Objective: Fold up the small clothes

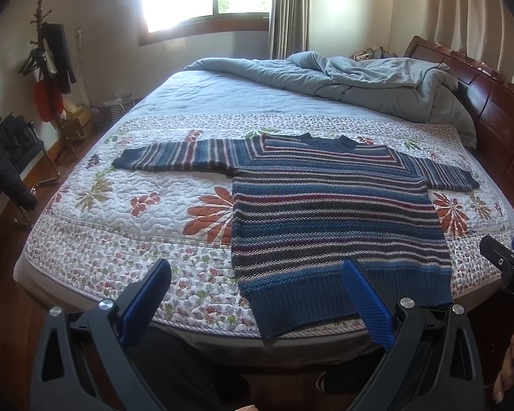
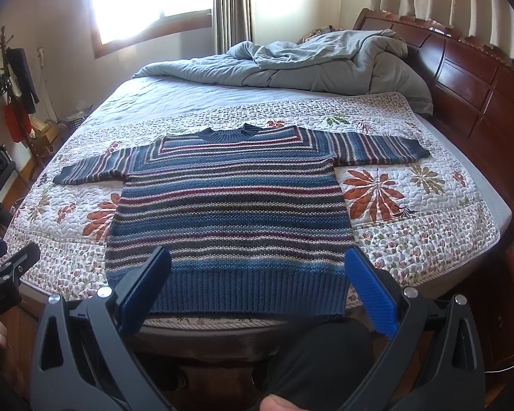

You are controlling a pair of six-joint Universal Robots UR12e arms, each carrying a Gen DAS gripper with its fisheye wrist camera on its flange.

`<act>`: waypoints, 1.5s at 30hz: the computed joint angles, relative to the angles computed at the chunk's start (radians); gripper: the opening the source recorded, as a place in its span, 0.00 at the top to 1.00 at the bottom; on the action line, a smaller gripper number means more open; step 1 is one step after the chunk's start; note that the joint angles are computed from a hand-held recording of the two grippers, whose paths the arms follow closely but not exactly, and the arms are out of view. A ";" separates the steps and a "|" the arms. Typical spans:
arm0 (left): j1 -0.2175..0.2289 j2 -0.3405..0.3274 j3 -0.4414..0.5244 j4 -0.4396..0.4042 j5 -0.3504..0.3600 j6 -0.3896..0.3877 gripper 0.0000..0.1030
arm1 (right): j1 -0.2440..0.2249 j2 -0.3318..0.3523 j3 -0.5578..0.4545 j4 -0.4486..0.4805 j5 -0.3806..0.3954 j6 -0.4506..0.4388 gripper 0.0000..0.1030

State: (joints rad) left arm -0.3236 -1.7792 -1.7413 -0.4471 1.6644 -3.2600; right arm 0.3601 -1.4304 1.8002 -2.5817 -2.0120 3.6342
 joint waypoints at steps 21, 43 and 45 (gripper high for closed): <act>-0.004 -0.030 0.030 -0.025 -0.026 0.007 0.04 | -0.015 0.013 -0.005 0.011 0.020 0.002 0.02; -0.026 -0.362 0.449 -0.250 -0.278 0.205 0.04 | -0.508 0.045 0.083 -0.283 0.535 -0.031 0.03; -0.028 -0.403 0.505 -0.288 -0.335 0.214 0.04 | -0.583 0.068 0.071 -0.258 0.586 0.000 0.21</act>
